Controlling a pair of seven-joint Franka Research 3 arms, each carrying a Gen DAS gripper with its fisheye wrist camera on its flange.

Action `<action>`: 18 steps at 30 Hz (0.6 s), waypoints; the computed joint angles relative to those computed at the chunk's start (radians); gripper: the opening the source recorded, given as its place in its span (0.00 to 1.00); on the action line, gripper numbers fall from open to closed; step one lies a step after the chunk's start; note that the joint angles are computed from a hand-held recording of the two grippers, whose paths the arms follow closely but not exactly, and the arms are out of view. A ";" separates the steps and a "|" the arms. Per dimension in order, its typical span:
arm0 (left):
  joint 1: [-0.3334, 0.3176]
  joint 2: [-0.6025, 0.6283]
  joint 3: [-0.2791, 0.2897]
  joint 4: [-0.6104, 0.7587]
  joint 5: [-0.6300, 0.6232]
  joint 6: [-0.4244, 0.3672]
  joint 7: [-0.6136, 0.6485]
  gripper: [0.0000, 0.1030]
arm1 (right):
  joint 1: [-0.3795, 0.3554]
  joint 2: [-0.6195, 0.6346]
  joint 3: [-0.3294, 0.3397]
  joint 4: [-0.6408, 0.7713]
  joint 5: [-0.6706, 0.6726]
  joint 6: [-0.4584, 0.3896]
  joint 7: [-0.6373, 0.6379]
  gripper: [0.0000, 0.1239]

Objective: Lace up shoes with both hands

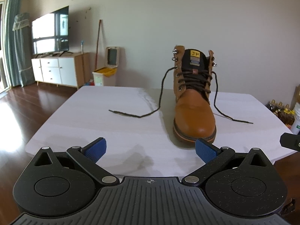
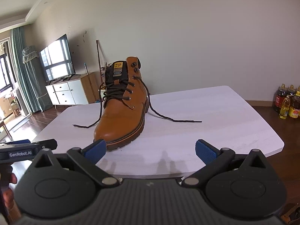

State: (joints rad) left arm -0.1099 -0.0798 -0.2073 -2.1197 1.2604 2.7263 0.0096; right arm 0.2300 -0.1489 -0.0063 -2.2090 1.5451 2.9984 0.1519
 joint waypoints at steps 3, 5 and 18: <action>-0.002 0.003 -0.001 0.002 -0.001 0.003 0.003 1.00 | -0.001 0.001 -0.001 -0.003 -0.001 -0.001 -0.003 0.83; -0.004 0.005 -0.002 0.004 0.006 0.001 0.001 1.00 | -0.003 0.006 -0.002 -0.001 0.004 -0.002 -0.006 0.83; 0.037 0.042 0.038 0.027 0.011 0.089 0.005 1.00 | -0.035 0.141 0.008 0.138 0.060 -0.012 -0.055 0.82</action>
